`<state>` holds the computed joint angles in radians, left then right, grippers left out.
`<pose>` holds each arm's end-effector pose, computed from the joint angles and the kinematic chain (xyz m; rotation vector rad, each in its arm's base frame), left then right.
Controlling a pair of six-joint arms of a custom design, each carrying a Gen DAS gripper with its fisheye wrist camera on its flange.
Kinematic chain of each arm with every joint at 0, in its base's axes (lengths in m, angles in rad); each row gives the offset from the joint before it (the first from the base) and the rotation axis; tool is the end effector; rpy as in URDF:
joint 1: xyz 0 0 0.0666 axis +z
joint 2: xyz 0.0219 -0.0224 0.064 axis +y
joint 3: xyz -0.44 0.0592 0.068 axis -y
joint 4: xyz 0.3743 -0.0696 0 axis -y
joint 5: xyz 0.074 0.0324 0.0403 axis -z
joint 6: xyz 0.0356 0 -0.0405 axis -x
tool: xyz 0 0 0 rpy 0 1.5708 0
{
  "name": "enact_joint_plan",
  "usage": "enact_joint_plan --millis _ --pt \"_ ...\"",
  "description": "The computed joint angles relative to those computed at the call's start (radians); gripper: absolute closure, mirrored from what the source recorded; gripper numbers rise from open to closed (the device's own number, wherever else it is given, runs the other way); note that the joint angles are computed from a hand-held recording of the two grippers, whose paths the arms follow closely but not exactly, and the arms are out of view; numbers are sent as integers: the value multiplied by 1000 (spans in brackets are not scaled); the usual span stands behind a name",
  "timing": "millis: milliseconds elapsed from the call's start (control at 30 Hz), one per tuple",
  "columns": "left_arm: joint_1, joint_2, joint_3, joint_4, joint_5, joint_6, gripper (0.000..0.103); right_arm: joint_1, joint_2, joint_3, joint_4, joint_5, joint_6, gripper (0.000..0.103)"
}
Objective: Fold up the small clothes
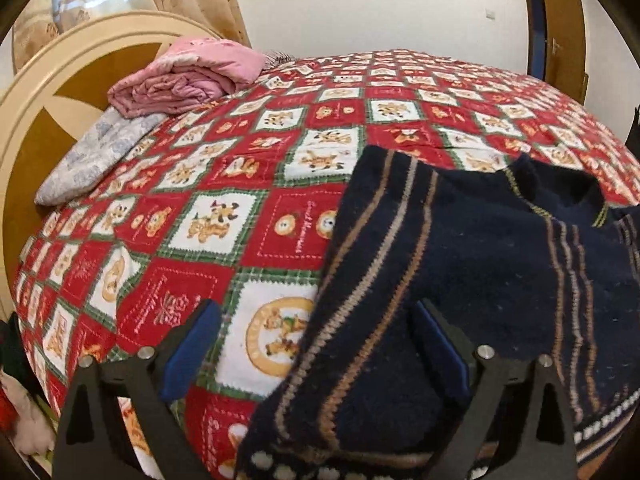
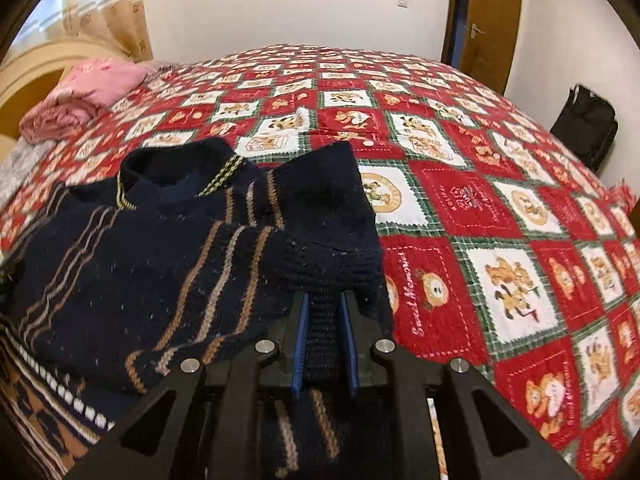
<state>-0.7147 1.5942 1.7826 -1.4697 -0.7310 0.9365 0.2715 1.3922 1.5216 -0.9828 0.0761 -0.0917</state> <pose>0.3902 -0.3077 0.5426 -0.3974 2.3629 0.3646 0.4379 0.1187 0.5413 -0.1830 2.4153 0.0733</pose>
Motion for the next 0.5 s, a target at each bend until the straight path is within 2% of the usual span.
enact_joint_plan --millis 133,200,267,333,400,500 --pt "2 -5 9 -6 16 -1 4 13 -7 0 3 15 50 85" --pt "-1 -31 -7 21 34 -24 5 8 -23 7 -15 -15 64 85" --pt "-17 -79 -42 58 31 -45 5 -14 -72 -3 -6 -63 42 85" --pt "-33 -108 -65 69 12 -52 5 -43 -146 -38 50 -73 16 85" --pt "-50 -121 -73 51 -14 -37 5 -72 -199 -58 75 -87 -3 85" --pt "-78 -118 -71 23 -27 -15 5 -107 -247 -70 66 -115 -22 85"
